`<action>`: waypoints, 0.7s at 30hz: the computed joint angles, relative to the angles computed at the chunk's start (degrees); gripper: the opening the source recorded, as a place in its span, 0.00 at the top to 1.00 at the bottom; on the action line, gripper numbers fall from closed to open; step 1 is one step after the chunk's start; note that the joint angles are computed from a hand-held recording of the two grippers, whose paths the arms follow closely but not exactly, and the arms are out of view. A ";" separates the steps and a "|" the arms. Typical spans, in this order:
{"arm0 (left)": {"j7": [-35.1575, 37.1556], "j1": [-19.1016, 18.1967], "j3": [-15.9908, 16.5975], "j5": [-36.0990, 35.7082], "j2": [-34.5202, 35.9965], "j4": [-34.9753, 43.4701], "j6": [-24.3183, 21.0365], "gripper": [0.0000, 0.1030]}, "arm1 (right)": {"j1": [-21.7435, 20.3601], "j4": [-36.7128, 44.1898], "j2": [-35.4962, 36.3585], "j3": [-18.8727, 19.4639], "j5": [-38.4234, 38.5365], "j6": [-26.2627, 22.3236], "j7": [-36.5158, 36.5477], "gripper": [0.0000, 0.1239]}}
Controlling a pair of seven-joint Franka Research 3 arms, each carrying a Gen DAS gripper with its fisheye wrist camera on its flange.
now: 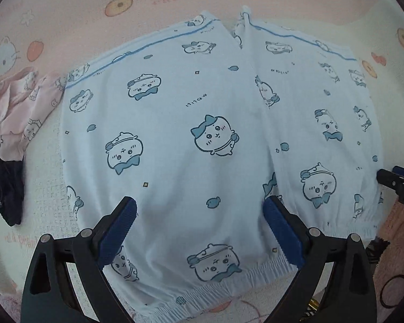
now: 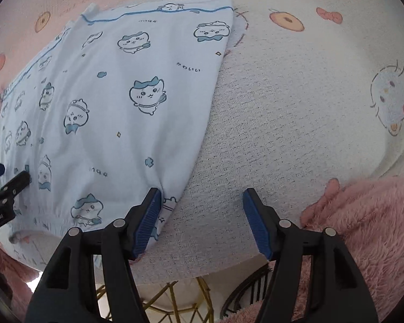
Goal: Fold clothes
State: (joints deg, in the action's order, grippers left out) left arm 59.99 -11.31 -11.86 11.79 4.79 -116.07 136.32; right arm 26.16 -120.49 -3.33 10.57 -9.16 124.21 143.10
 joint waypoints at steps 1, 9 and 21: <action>-0.04 0.18 0.12 -0.34 -0.44 -0.45 0.35 0.05 | 0.06 0.16 -0.08 0.14 -0.72 0.12 0.73 0.49; -1.95 1.40 1.07 -0.01 1.23 0.74 5.22 0.05 | 0.55 3.18 0.16 0.03 -1.76 1.24 -0.85 0.49; 2.77 0.99 1.24 4.40 18.79 24.51 3.17 0.29 | -1.22 15.11 12.90 -5.55 -5.99 3.13 -1.58 0.49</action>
